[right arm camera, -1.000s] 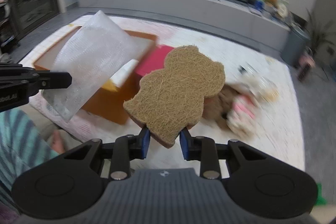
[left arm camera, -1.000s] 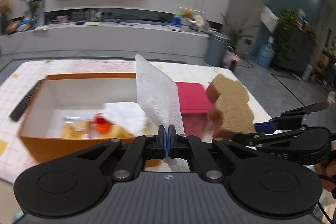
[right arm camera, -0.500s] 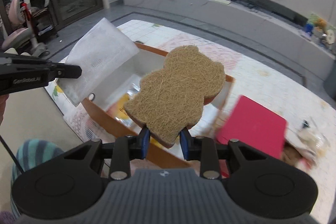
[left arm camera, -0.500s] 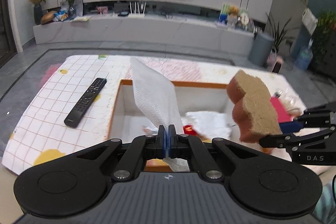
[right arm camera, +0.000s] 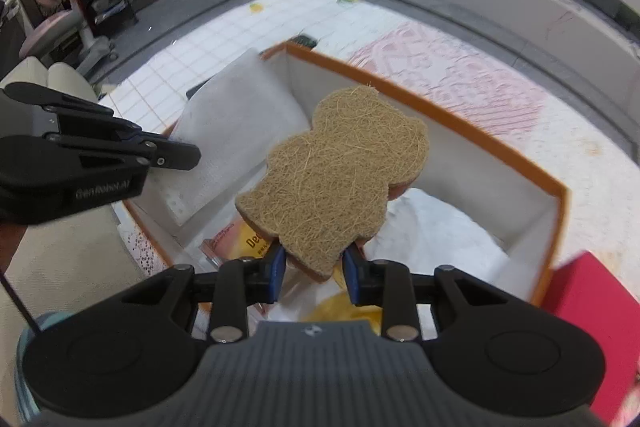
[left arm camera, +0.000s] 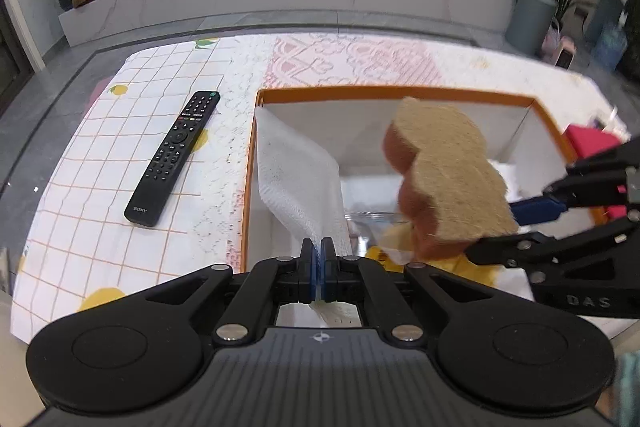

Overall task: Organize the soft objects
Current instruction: 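Carry the mesh bag and sponge into the orange box and open both grippers, then move both grippers back over the remaining soft items on the table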

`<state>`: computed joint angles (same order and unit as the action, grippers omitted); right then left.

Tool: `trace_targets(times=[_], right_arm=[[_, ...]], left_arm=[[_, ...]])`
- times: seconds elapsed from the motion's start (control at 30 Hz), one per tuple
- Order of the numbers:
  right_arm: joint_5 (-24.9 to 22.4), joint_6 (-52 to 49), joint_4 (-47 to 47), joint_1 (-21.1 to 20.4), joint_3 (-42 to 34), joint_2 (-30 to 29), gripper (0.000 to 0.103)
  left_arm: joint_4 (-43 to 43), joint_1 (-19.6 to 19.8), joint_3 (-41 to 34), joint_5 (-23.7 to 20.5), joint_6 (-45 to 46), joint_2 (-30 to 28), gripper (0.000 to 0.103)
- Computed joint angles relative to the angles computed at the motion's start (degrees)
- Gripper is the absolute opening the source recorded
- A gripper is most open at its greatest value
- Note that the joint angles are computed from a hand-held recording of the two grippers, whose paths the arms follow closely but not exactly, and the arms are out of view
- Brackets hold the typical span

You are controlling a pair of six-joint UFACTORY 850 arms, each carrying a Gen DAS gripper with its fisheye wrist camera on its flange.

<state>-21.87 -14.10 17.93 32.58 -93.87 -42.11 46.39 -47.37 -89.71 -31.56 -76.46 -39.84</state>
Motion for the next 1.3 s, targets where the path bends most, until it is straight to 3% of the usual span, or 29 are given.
trace_targets(times=[0.23, 0.53, 0.63, 0.77, 0.87, 1.13, 1.3], right_arm=[[-6.08, -0.06, 1.26, -0.8, -10.81, -8.75, 0.03], [-8.21, -0.97, 2.78, -0.92, -14.64, -11.91, 0.031], [-7.76, -1.31, 2.67, -0.8, -14.44, -11.73, 0.032], [-7.05, 0.08, 0.01, -0.35, -13.09, -10.64, 0.043], [-6.38, 1.87, -2.98, 0.05, -11.45, -9.39, 0.044], [-1.46, 5.02, -6.91, 0.44, -2.71, -2.25, 0.044], [7.59, 10.74, -13.12, 0.77, 8.03, 5.87, 0.046]], left_arm=[[-2.76, 0.81, -2.2, -1.47, 4.56, -2.25, 0.002], [-3.78, 1.33, -3.7, -2.04, 5.6, -3.73, 0.009], [-2.64, 1.28, -3.11, -2.13, 4.06, -3.24, 0.02], [0.27, 1.02, -1.23, -0.57, 0.25, -1.7, 0.039], [2.0, 0.48, -0.87, -1.4, -1.54, -1.06, 0.045], [11.25, -2.04, 1.67, -2.17, -11.06, 2.2, 0.046], [18.71, -4.74, 2.91, -2.56, -18.31, 3.82, 0.046]])
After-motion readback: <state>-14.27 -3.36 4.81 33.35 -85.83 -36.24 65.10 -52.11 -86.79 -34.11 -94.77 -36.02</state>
